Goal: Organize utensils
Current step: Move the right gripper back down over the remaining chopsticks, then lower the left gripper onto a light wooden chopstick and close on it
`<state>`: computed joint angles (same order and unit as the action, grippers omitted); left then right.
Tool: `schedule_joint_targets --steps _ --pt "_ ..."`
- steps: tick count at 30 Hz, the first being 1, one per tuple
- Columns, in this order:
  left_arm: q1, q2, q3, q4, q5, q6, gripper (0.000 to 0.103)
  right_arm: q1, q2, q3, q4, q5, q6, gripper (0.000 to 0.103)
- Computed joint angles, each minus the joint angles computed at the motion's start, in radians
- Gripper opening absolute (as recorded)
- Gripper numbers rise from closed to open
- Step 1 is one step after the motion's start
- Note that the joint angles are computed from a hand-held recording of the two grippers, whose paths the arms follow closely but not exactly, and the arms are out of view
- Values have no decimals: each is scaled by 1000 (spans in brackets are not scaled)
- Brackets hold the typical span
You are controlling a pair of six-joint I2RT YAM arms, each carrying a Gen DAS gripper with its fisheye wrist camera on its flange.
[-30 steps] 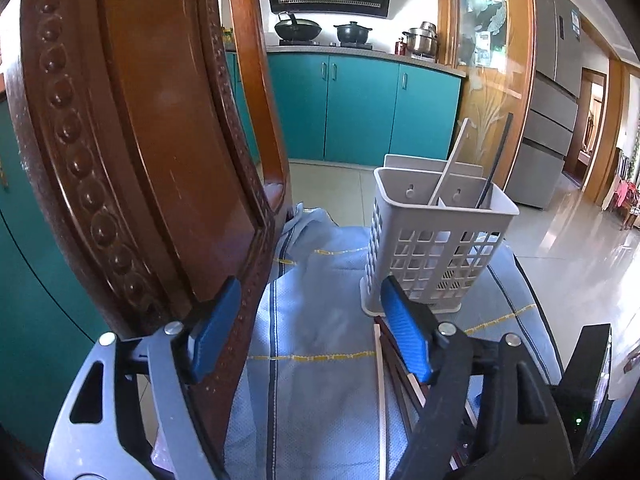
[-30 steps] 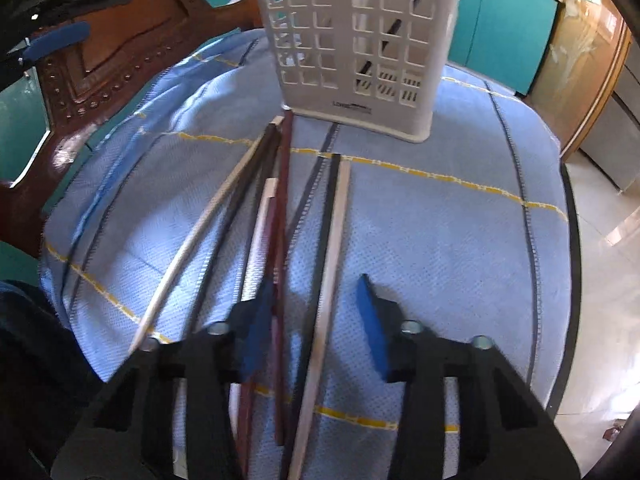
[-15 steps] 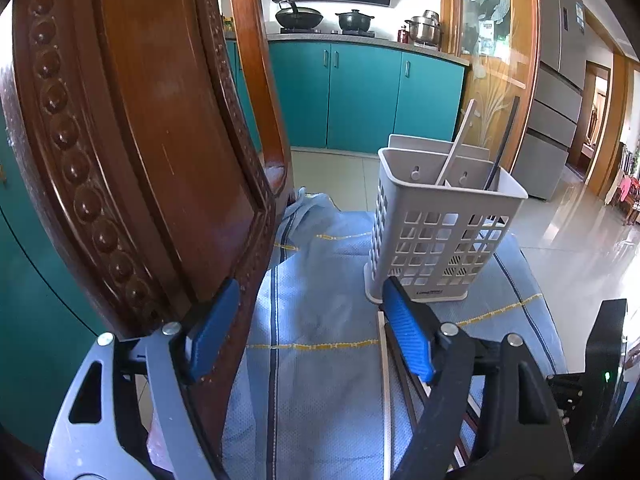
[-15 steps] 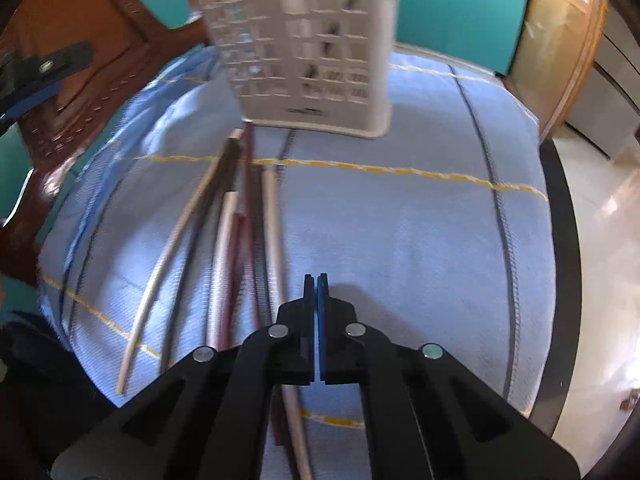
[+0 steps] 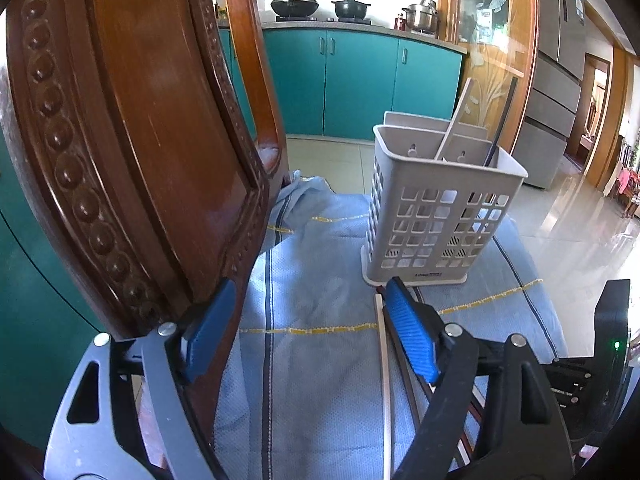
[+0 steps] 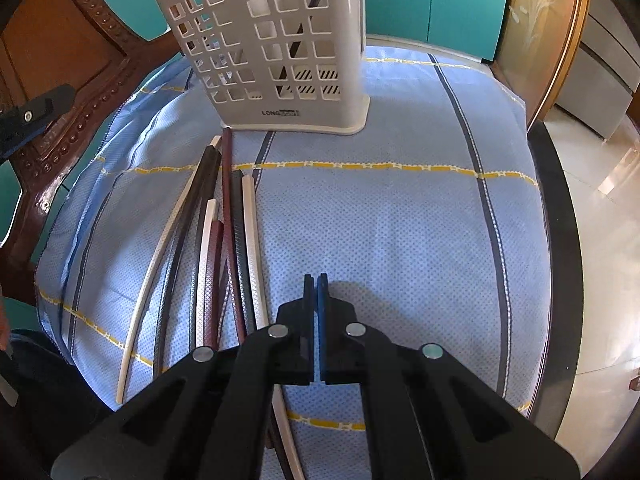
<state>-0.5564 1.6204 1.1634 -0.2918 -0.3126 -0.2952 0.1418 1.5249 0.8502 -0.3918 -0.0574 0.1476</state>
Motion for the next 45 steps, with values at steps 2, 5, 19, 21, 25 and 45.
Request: schedule_joint_targets --steps 2,5,19,21,25,45 --pt "-4 5 -2 -1 0 -1 78 1 1 1 -2 0 1 2" --pt "-10 9 -5 -3 0 -3 78 0 1 2 -4 -3 1 2" --pt "-28 42 -19 -30 17 -12 79 -9 -1 -5 3 -16 -1 4" --pt "-23 53 -24 -41 51 -20 79 -13 -2 -7 3 -22 -2 5" --pt "-54 67 -43 -44 28 -6 80 -16 -2 -4 1 -26 1 10" --pt "-147 145 -43 -66 127 46 70 32 -5 -8 12 25 -31 33"
